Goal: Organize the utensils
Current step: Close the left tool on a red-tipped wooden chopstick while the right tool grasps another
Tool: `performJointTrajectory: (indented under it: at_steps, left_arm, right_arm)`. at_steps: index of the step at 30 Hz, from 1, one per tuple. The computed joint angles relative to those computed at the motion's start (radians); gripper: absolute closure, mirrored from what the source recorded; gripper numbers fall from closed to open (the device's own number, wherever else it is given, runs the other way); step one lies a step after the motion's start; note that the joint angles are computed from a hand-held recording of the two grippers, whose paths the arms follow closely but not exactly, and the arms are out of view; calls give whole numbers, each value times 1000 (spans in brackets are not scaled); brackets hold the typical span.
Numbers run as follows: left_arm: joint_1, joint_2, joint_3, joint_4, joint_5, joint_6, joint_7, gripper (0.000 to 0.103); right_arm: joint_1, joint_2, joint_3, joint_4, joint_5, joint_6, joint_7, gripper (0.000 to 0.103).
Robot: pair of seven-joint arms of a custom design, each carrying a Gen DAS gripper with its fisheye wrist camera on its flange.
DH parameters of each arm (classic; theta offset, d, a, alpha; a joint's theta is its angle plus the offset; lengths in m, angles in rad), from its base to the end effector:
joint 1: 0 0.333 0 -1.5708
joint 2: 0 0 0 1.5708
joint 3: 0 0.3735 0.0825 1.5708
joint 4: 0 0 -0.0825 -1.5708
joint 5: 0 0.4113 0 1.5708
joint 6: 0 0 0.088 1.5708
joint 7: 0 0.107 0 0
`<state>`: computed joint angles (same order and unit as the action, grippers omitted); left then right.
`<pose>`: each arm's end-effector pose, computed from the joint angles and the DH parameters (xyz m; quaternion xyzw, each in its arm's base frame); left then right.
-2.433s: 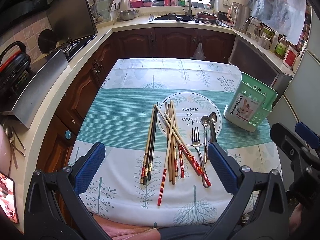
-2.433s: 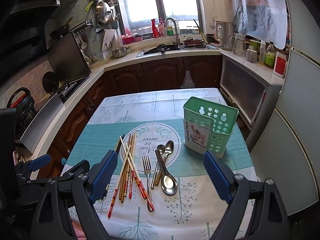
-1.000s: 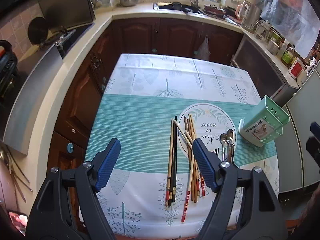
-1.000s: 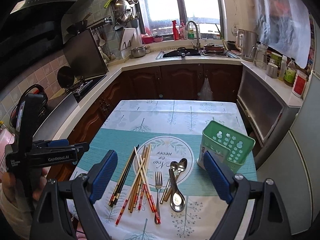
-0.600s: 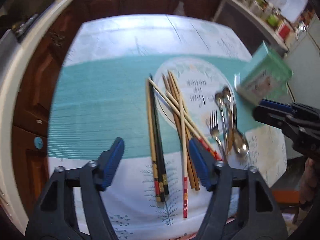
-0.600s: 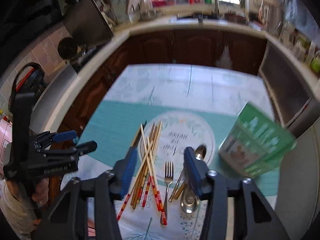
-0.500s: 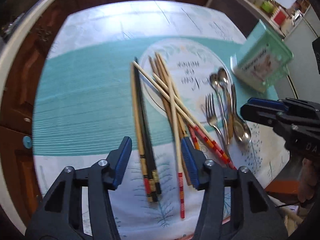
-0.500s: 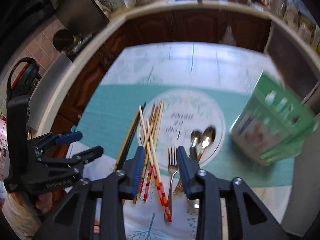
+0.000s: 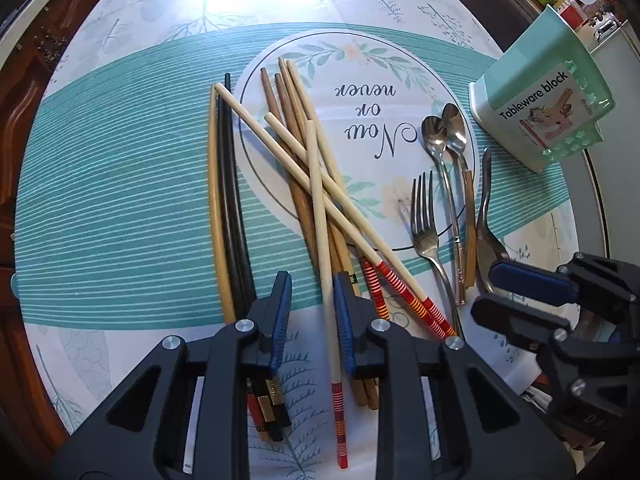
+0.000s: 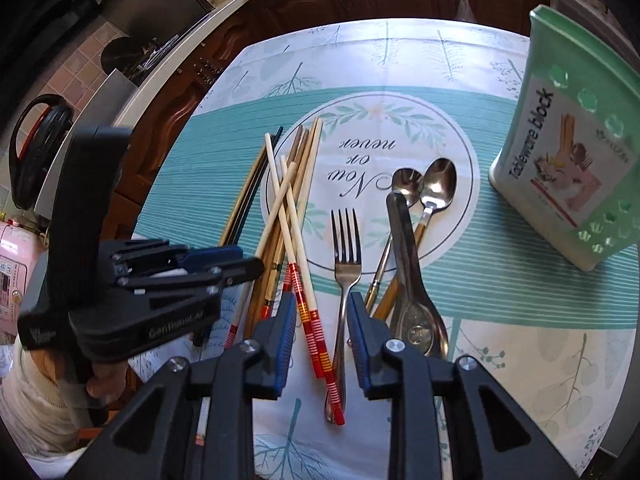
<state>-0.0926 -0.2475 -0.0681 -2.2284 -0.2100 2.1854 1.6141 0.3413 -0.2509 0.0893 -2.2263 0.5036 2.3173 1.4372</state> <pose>0.4988 -0.0910 0.5404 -0.6651 0.7351 -0.1312 0.0056 0.4652 0.2276 0.5593 -0.7727 0.5798 0.0605 0.2513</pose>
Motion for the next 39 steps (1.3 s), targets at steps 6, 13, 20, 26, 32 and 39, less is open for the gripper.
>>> performJointTrajectory:
  at_steps: [6, 13, 20, 26, 32, 39]
  left_arm:
    - [4, 74, -7, 65, -26, -26, 5, 90]
    - [23, 104, -3, 99, -115, -67, 47, 100]
    - [20, 28, -7, 50, -102, -23, 47, 100]
    - [11, -55, 24, 2, -115, -27, 42, 100]
    - [11, -99, 54, -20, -121, -25, 42, 100]
    - [17, -118, 74, -26, -130, -30, 50, 100]
  right_arm:
    - [7, 13, -8, -9, 38, -4, -34, 77]
    - [5, 27, -10, -4, 60, -13, -56, 77]
    - [1, 32, -9, -1, 64, -26, -66, 77]
    - [4, 60, -2, 28, 53, -30, -71, 77]
    - [6, 125, 2, 90, 37, -41, -76, 77]
    - [-1, 203, 2, 180, 37, -108, -67, 90]
